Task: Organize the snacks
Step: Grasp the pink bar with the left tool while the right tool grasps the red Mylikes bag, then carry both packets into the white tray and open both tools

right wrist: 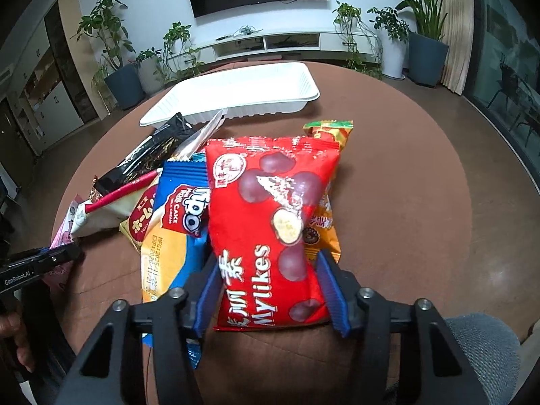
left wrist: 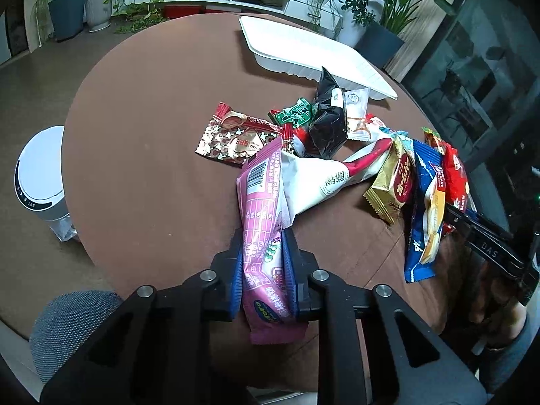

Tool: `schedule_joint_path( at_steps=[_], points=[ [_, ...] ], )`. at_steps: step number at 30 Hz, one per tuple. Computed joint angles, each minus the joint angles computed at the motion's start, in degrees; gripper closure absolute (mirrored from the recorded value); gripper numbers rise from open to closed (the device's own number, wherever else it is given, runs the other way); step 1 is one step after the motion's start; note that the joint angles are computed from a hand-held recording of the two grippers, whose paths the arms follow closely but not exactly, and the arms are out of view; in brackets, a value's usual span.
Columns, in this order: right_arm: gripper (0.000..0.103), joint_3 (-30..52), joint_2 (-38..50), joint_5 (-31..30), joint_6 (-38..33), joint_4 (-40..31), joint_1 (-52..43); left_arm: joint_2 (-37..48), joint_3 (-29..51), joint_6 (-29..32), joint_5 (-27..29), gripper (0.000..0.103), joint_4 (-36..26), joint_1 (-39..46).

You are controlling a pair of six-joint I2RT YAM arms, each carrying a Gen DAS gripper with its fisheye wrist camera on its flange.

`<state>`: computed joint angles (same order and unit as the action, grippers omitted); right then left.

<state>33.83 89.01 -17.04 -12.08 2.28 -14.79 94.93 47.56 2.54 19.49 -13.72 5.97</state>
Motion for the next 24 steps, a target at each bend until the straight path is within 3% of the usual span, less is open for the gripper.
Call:
schedule_joint_path(
  at_steps=[7, 24],
  points=[
    [0.064, 0.41, 0.61, -2.46, 0.77, -0.05, -1.32, -0.25, -0.89, -0.79, 1.69, 0.084, 1.32, 0.83],
    [0.066, -0.75, -5.29, -9.98, 3.54, -1.96, -5.01, -1.43, -1.84, -3.36, 4.94, 0.084, 3.81, 2.96]
  ],
)
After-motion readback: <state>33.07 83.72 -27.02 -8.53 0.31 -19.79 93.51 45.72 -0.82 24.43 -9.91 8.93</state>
